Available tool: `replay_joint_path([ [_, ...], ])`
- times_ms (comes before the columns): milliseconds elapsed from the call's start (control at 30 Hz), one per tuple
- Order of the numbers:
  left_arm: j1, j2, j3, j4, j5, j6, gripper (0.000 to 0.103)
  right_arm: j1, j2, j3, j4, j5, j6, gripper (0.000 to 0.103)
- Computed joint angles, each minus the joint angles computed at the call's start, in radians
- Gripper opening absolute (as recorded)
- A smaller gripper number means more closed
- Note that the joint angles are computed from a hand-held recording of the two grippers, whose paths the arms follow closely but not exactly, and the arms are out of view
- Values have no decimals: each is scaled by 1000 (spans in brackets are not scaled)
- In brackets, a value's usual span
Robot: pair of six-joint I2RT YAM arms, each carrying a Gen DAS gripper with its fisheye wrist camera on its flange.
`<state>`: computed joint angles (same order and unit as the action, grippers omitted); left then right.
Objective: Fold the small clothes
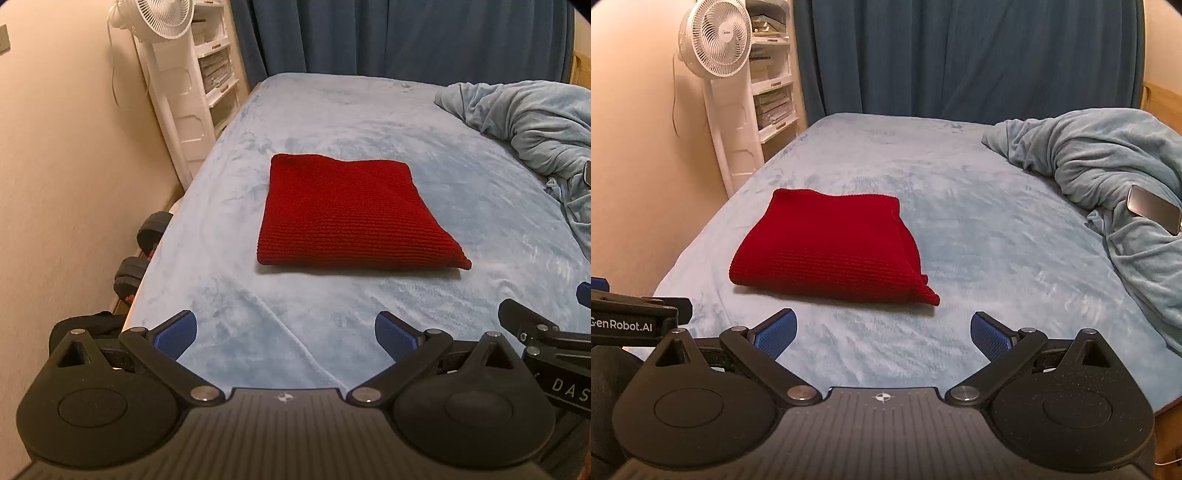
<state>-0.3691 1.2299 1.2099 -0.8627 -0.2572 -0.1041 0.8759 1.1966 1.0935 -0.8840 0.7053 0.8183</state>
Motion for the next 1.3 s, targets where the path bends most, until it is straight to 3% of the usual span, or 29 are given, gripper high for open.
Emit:
replay_joint_path([
  [1300,-10,13,18,-22,-18,-14,103,-17,20,7,8,-37,-8,100],
])
